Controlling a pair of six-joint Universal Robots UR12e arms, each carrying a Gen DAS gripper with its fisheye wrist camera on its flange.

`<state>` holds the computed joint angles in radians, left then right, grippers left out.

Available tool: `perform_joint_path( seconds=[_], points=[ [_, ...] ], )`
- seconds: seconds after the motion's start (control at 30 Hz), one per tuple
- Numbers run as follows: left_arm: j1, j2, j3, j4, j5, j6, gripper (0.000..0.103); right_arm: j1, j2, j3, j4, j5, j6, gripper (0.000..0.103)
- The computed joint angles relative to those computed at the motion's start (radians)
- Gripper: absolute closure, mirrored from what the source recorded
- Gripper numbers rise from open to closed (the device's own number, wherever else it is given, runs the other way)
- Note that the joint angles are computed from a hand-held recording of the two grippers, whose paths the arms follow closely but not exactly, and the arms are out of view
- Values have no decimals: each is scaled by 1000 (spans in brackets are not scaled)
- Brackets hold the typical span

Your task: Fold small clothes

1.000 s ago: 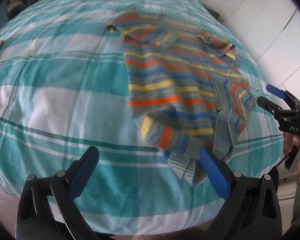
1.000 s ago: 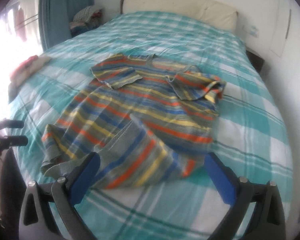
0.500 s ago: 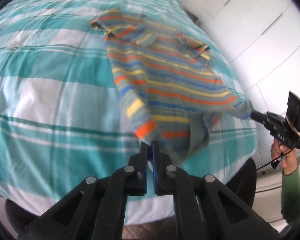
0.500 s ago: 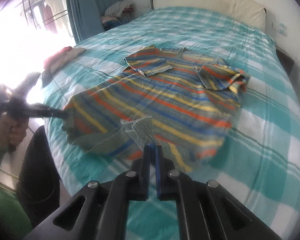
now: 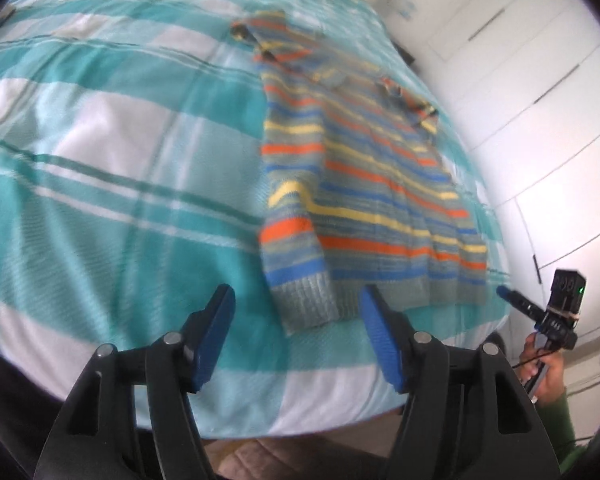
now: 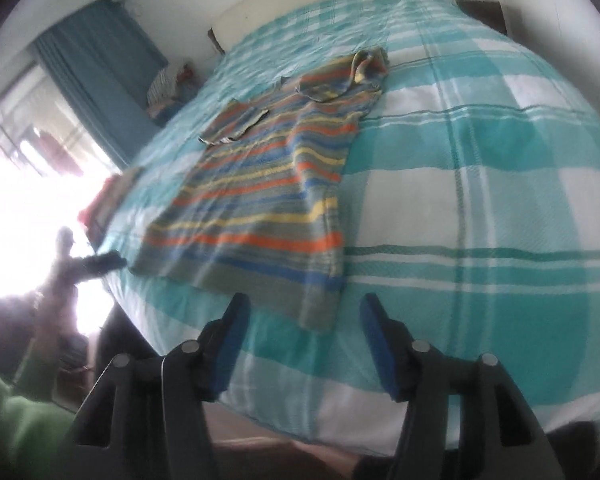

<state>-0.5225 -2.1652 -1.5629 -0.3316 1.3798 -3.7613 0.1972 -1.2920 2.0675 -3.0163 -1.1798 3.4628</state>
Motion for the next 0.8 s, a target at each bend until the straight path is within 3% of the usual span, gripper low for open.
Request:
perform_joint_path(
  seconds=[0.03,0.07,0.1,0.13,0.17,0.23,0.33,0.43,0.5,0.6,0.67,0.8],
  points=[
    [-8,-16,24,-26,12,18,43,7,24,-16,-7,0,23,46],
    [-17,-35,59,-70,28,46,64,11,50,-37,12,6,45,46],
    [-23,-45,77,-103,35,67,95,12,67,-54,39,17,65,47],
    [-26,-53,93,-130,39,74,97,12,79,-68,63,37,75,65],
    [-28,-51,91,-123,47,71,97,15,79,-79,93,33,67,99],
    [-25,-24,61,-87,47,72,97,21,58,-86,111,14,49,98],
    [-14,37,-12,-10,52,52,98,8,12,-70,90,80,74,98],
    [-13,69,-40,-7,80,59,98,-2,-9,-60,96,133,114,98],
    [-17,63,-34,-38,91,80,98,7,-6,-69,176,95,104,98],
    [-15,32,-10,-103,58,59,98,29,20,-88,319,-41,89,98],
    [-18,18,-7,-127,67,43,98,27,37,-72,289,-34,124,98],
    [-13,20,-14,-100,62,13,98,37,39,-77,269,-54,150,99]
  ],
)
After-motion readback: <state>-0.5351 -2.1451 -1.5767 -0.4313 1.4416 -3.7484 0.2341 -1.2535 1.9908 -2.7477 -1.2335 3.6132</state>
